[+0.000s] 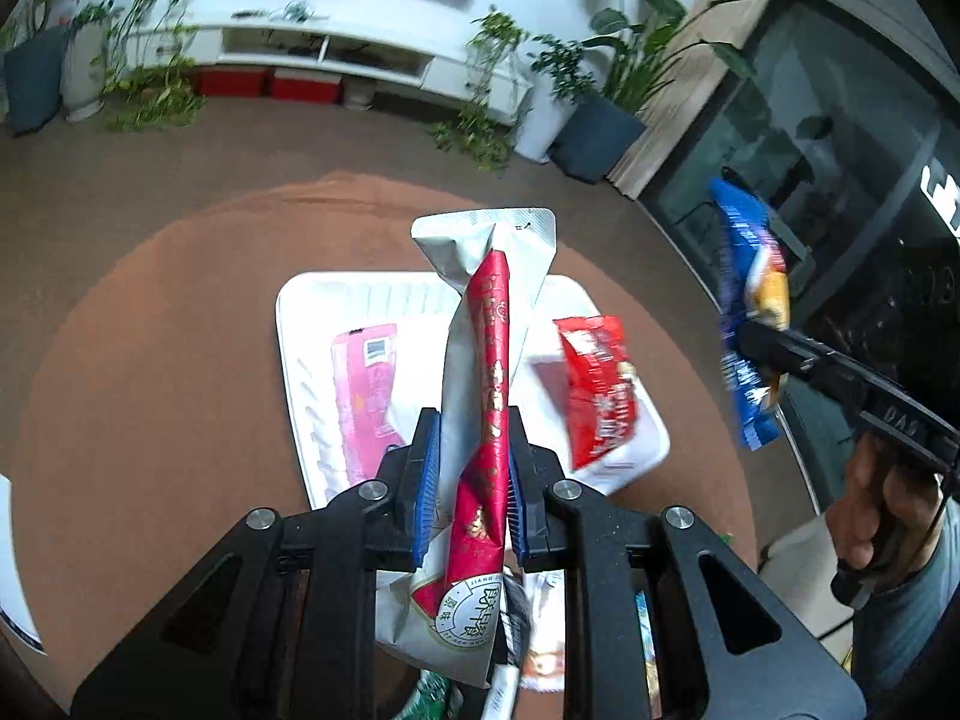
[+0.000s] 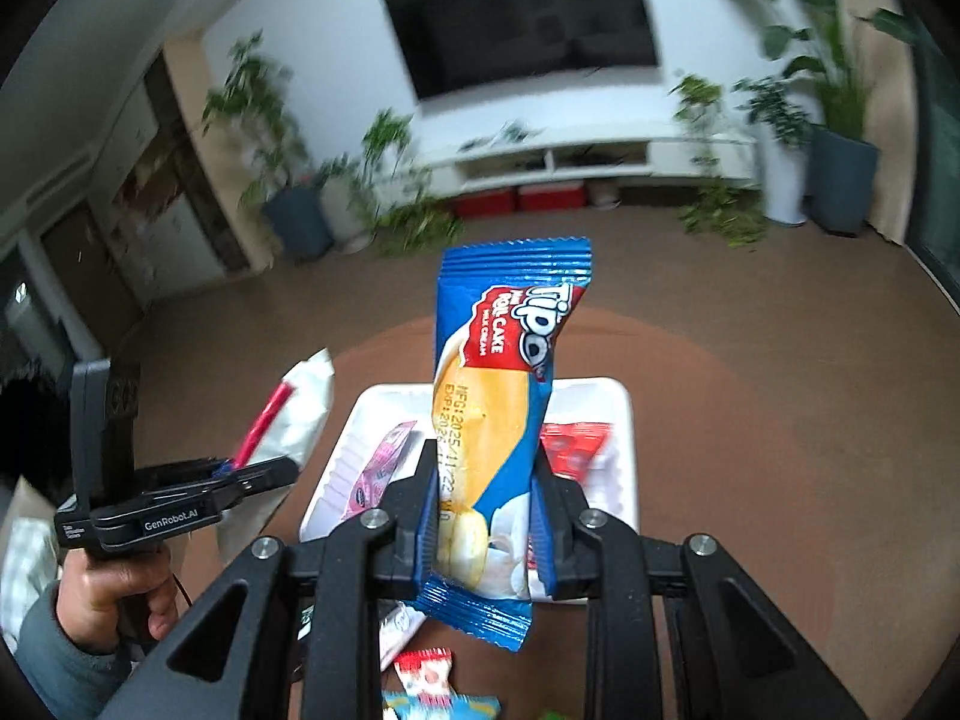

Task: Organize snacks
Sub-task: 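Carry both packets into the white tray and open both tools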

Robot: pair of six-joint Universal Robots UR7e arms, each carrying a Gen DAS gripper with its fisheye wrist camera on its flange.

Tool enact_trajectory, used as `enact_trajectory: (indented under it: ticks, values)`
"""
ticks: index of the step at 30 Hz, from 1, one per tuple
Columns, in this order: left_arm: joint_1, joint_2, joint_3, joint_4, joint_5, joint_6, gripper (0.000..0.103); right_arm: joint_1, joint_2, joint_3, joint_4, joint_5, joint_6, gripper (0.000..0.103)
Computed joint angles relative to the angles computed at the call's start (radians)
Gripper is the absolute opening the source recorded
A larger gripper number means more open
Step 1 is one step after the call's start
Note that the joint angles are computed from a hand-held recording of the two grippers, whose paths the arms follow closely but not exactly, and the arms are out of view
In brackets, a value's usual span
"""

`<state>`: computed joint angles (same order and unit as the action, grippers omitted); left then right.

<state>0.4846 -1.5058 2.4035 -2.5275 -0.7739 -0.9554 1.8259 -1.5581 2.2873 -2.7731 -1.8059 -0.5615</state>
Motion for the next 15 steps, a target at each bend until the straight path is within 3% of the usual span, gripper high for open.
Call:
enact_trajectory:
  ticks: [7, 15]
  values:
    - [0.089, 0.064, 0.048, -0.141, -0.030, 0.030, 0.018, 0.005, 0.210, -0.033, -0.052, -0.111, -0.010, 0.028]
    - [0.141, 0.104, 0.032, -0.202, -0.015, 0.089, 0.017, -0.031, 0.308, -0.046, -0.091, -0.191, -0.016, 0.028]
